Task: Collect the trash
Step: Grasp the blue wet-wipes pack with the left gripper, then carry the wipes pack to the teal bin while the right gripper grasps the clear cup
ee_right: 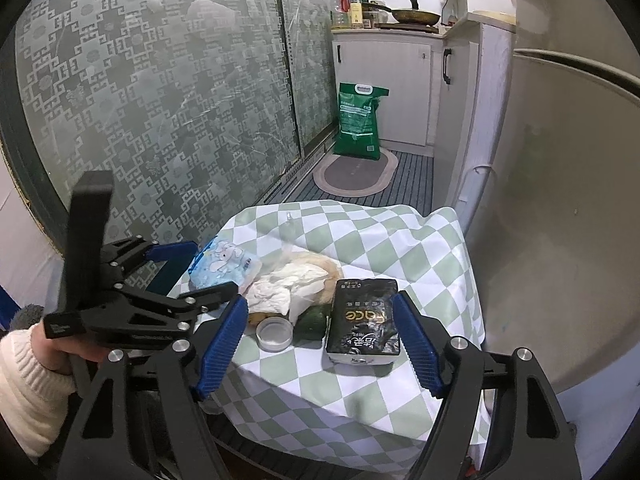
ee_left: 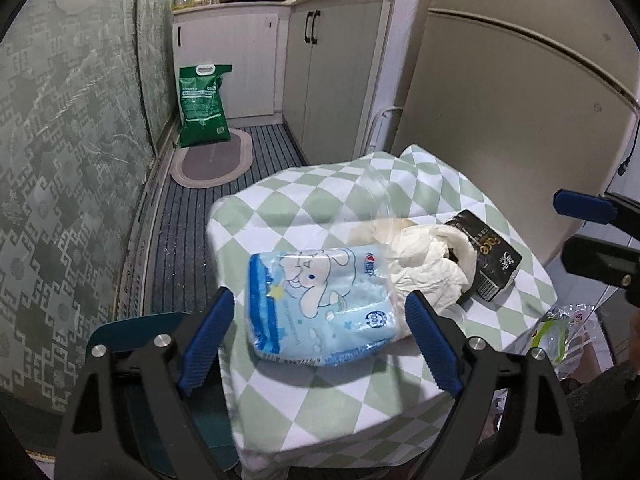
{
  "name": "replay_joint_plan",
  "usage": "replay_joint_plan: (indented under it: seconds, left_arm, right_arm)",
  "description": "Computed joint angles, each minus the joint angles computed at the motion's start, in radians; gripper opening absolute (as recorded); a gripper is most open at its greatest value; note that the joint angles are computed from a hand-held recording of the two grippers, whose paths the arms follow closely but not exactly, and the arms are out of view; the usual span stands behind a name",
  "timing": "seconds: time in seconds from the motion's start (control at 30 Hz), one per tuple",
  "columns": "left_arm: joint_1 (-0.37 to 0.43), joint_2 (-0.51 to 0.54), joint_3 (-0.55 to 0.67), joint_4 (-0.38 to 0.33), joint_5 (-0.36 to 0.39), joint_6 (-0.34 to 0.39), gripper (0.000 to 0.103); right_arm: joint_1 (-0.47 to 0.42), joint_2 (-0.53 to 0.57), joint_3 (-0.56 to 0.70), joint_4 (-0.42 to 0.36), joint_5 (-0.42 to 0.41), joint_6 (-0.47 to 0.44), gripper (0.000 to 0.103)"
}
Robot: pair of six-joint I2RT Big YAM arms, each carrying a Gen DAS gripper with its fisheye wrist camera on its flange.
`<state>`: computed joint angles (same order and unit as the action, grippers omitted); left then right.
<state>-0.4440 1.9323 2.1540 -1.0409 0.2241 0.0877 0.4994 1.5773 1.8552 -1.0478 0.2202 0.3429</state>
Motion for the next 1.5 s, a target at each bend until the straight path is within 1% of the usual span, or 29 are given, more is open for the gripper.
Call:
replay_joint_plan:
  seconds: [0.07,0.17,0.33,0.43,0.83,0.87,0.9,0.93,1.07,1.1,1.17,1.23,1.3,1.33,1.5]
  left_arm:
    - [-0.005,0.01,0.008,-0.003,-0.011,0.005,0.089]
    - [-0.003,0.025,0.02,-0.005,0.002,-0.002,0.089]
    - [0.0,0.028,0.026,-0.009,0.014,-0.016,0.076]
    - [0.0,0.024,0.023,-0.009,0.019,-0.014,0.074]
    - [0.031,-0.036,-0.034,0.029,0.087,-0.06,0.075]
    - [0.032,-0.041,-0.039,0.032,0.092,-0.059,0.075]
    - [0.033,-0.049,-0.048,0.041,0.093,-0.059,0.075]
    - [0.035,-0.057,-0.057,0.048,0.095,-0.058,0.075]
    - [0.044,-0.083,-0.084,0.073,0.113,-0.069,0.074]
    - [0.048,-0.088,-0.089,0.076,0.119,-0.07,0.074]
    - [0.055,-0.095,-0.096,0.08,0.125,-0.074,0.074]
    - [0.063,-0.099,-0.101,0.081,0.131,-0.081,0.074]
    - [0.069,-0.104,-0.105,0.081,0.137,-0.084,0.074]
    - [0.071,-0.105,-0.106,0.081,0.139,-0.085,0.074]
    - [0.083,-0.124,-0.128,0.092,0.15,-0.082,0.074]
  right_arm:
    - [-0.002,0.0,-0.001,-0.002,-0.001,0.003,0.076]
    - [-0.002,-0.002,-0.004,-0.003,-0.004,0.006,0.076]
    - [-0.004,0.002,0.0,-0.013,-0.009,0.011,0.076]
    - [-0.002,0.006,0.004,-0.019,-0.01,0.012,0.076]
    - [0.003,0.029,0.025,-0.017,-0.008,0.001,0.075]
    - [0.003,0.037,0.033,-0.02,-0.01,-0.002,0.074]
    - [0.004,0.046,0.044,-0.026,-0.011,-0.005,0.069]
    - [0.005,0.058,0.059,-0.034,-0.017,-0.006,0.065]
    - [-0.001,0.098,0.12,-0.045,-0.066,-0.005,0.059]
    - [-0.004,0.119,0.154,-0.059,-0.075,-0.006,0.057]
    - [-0.012,0.161,0.217,-0.097,-0.089,-0.005,0.051]
    - [-0.022,0.204,0.272,-0.132,-0.12,0.005,0.044]
    - [-0.032,0.267,0.357,-0.192,-0.142,0.007,0.039]
    - [-0.034,0.288,0.385,-0.209,-0.143,0.006,0.038]
    - [-0.049,0.433,0.602,-0.328,-0.153,0.003,0.031]
